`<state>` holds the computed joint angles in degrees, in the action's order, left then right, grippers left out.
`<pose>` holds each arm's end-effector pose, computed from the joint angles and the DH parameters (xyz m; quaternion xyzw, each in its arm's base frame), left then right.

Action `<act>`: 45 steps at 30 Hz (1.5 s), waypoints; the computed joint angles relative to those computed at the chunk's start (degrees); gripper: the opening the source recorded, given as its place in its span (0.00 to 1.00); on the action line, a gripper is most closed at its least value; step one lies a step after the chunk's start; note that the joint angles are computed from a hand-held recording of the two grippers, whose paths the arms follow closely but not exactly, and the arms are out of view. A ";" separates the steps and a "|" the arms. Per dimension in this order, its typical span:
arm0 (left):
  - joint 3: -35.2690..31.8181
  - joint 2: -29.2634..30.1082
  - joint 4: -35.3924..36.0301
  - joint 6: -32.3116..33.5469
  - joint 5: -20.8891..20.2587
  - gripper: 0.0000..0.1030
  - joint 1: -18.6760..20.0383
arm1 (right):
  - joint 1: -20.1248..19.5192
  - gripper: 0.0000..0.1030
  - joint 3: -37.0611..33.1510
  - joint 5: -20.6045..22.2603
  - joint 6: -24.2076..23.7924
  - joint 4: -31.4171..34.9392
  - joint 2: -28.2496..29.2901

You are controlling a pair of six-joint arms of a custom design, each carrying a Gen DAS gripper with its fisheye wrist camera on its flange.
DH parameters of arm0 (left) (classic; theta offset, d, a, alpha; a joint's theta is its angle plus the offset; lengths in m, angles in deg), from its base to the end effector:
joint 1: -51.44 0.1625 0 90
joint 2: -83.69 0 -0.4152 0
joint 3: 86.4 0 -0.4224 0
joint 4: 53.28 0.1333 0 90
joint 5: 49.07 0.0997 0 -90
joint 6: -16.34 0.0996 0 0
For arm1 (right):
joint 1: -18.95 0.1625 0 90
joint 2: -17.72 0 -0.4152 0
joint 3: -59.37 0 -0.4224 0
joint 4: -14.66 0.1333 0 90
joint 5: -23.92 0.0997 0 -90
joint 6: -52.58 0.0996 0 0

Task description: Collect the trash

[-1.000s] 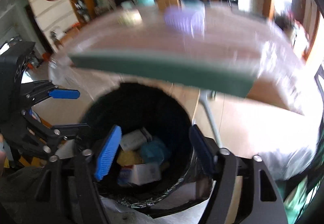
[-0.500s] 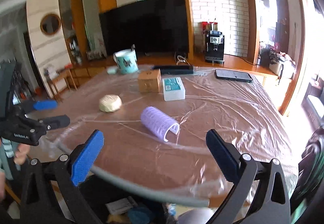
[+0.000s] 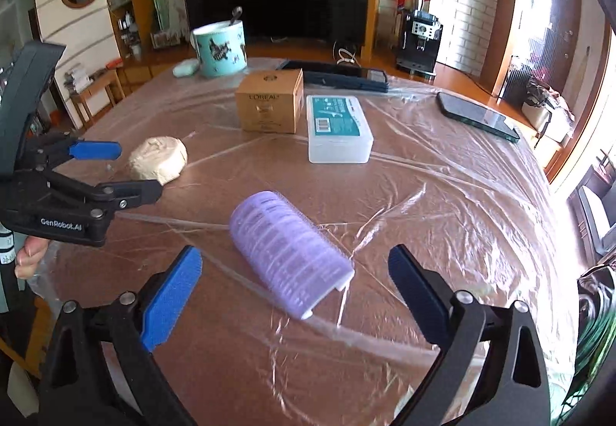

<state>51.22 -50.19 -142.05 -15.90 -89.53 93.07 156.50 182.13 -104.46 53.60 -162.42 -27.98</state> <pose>-0.0311 -0.3074 0.3612 0.1453 0.8956 -0.2407 0.3447 0.4145 -0.2823 -0.0116 0.3452 -0.8757 0.2098 0.2645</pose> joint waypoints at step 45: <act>1.24 -6.29 8.30 -7.20 -1.01 0.51 -9.28 | 0.44 0.50 4.20 5.56 2.92 -1.99 -4.61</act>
<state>52.46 -56.48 -133.74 -23.10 -90.54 83.79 156.94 186.33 -98.90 56.52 -164.41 -32.60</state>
